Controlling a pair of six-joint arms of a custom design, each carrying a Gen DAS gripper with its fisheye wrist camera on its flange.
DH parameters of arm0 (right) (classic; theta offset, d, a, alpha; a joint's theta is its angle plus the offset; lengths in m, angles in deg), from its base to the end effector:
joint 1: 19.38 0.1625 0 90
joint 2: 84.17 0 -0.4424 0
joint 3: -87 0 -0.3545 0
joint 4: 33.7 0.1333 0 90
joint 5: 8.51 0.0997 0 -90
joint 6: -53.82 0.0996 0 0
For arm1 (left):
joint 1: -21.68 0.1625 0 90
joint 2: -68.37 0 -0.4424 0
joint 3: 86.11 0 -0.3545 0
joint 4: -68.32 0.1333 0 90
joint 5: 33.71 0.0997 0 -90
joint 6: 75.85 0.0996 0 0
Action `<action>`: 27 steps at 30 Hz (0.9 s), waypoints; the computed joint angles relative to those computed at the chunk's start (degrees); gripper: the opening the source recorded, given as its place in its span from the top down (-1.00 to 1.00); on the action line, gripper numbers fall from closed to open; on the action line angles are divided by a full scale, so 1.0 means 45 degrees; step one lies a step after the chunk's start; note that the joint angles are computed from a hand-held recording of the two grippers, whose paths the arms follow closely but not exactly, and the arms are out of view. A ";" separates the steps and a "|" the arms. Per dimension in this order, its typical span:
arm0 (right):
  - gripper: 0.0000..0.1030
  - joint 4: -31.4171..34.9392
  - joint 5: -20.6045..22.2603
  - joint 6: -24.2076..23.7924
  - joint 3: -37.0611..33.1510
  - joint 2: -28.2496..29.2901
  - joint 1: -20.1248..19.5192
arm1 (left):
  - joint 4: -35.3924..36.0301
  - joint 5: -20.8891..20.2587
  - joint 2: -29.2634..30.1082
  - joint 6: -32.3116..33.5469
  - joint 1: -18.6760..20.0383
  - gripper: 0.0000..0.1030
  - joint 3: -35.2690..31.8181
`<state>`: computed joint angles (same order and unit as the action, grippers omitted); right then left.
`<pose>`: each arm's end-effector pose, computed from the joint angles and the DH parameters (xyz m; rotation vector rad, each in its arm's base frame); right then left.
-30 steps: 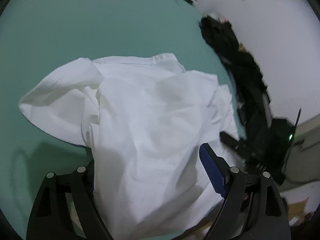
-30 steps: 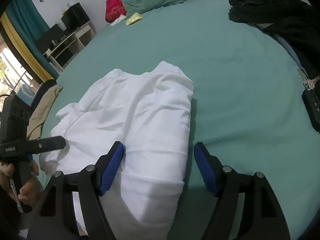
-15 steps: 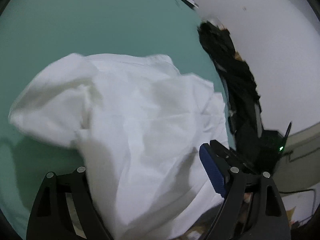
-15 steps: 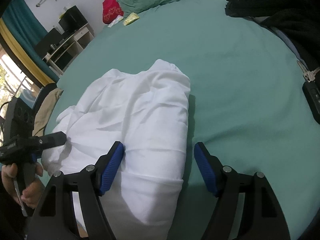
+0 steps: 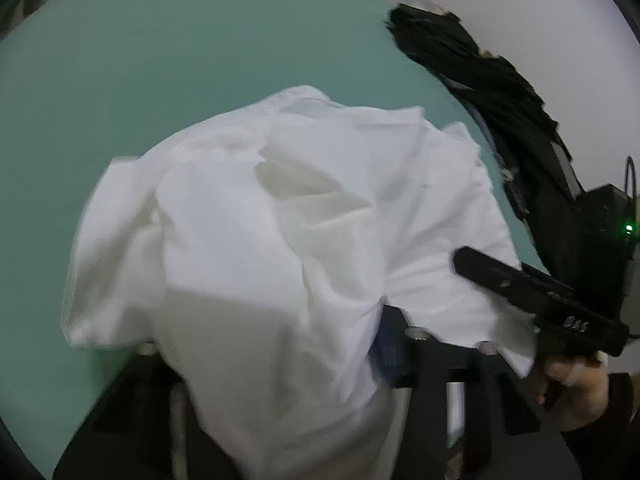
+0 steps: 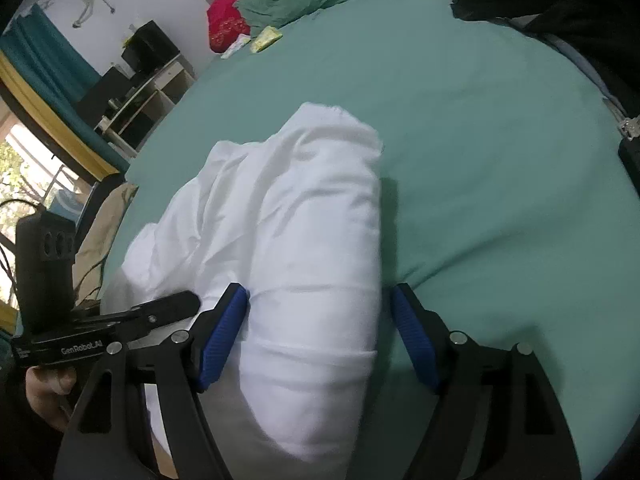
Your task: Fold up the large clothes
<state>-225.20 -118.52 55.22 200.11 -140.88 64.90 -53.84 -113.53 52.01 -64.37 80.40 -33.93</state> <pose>0.0413 -0.5827 0.2416 -0.3485 -2.5610 1.0524 -0.2891 -0.7665 -0.0246 1.0852 2.7488 0.0478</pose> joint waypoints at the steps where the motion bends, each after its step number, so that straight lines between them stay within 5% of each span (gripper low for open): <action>1: -0.47 0.0004 -0.0048 -0.0029 -0.0030 0.0059 0.0067 | -0.0044 0.0049 -0.0006 0.0056 -0.0035 0.30 0.0036; 4: -0.43 -0.0136 0.0006 -0.0498 -0.0087 0.0331 0.0260 | -0.0817 0.0336 -0.0128 0.0326 -0.0179 0.38 0.0620; 5: -0.27 -0.0145 0.0003 -0.0498 -0.0078 0.0339 0.0283 | -0.1058 0.0378 -0.0211 0.0329 -0.0194 0.41 0.0828; 6: 0.11 -0.0161 0.0501 -0.0320 0.0040 0.0213 0.0169 | -0.1337 0.0440 -0.0291 0.0274 -0.0235 0.44 0.1055; 8: 0.32 -0.0258 0.1602 0.0085 0.0253 0.0042 -0.0153 | -0.1689 0.0593 -0.0494 0.0214 -0.0309 0.51 0.1454; 11: 0.55 -0.0484 0.1193 -0.0321 0.0170 0.0077 0.0162 | -0.2129 0.0604 -0.0776 0.0423 -0.0510 0.56 0.1896; 19: 0.63 -0.1993 0.0502 -0.1339 -0.0380 0.0480 0.1456 | -0.2400 -0.0528 -0.1463 0.0111 -0.0286 0.59 0.1858; 27: 0.64 -0.1864 0.0049 -0.2445 -0.2289 0.1329 0.2765 | -0.2829 -0.1185 -0.2163 0.0536 0.0137 0.58 0.1229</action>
